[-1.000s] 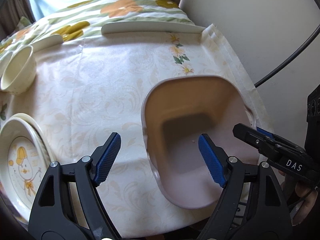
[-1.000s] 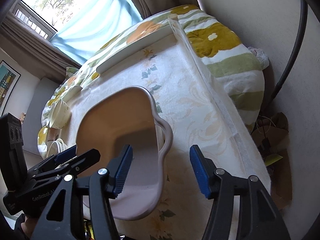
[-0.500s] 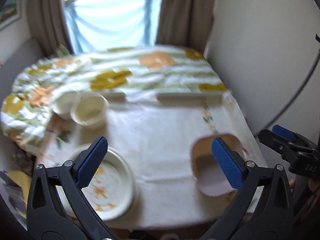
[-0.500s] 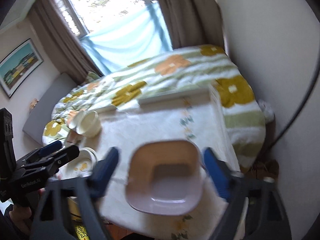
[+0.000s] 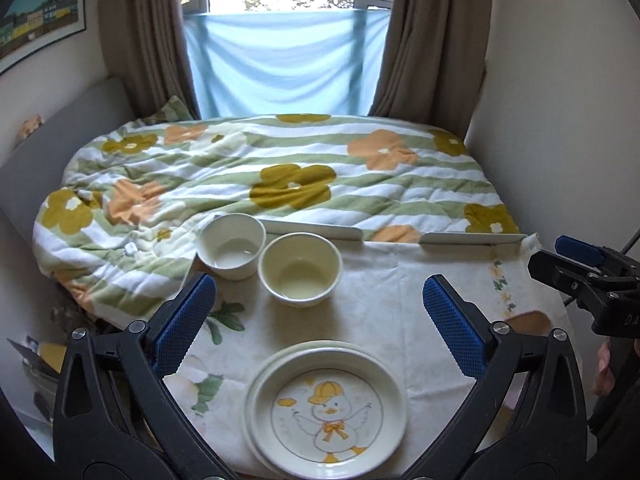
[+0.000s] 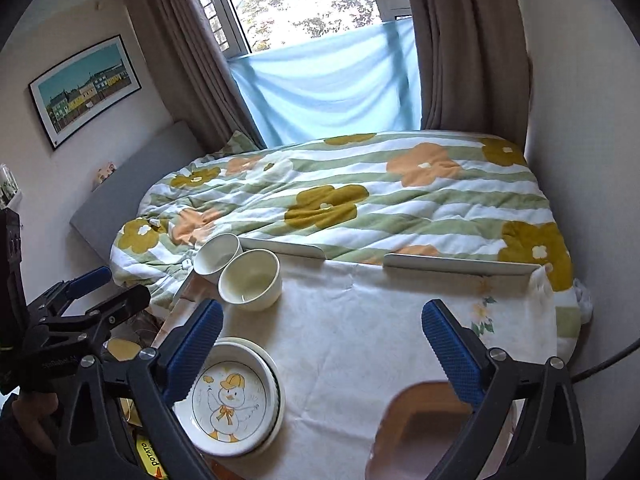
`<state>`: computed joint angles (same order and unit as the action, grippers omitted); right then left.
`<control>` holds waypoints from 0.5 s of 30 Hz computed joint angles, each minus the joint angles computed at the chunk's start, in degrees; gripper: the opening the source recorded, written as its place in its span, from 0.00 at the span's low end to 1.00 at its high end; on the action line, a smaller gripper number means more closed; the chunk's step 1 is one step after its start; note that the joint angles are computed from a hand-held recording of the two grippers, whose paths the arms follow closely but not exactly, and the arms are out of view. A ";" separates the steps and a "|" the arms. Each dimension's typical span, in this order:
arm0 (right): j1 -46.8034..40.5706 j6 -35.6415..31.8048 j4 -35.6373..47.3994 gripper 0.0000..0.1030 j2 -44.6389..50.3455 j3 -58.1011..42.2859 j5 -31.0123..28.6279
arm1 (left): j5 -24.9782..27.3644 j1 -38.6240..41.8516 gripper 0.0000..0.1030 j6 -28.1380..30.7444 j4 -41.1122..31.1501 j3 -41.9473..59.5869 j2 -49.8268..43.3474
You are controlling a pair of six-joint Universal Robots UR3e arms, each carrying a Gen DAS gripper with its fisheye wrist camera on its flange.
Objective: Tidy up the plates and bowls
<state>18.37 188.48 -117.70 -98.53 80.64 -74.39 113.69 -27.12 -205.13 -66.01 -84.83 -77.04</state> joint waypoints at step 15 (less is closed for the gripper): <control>11.28 7.52 12.06 0.95 43.22 -43.15 -5.91 | -37.28 41.39 1.00 18.64 1.09 -16.94 2.40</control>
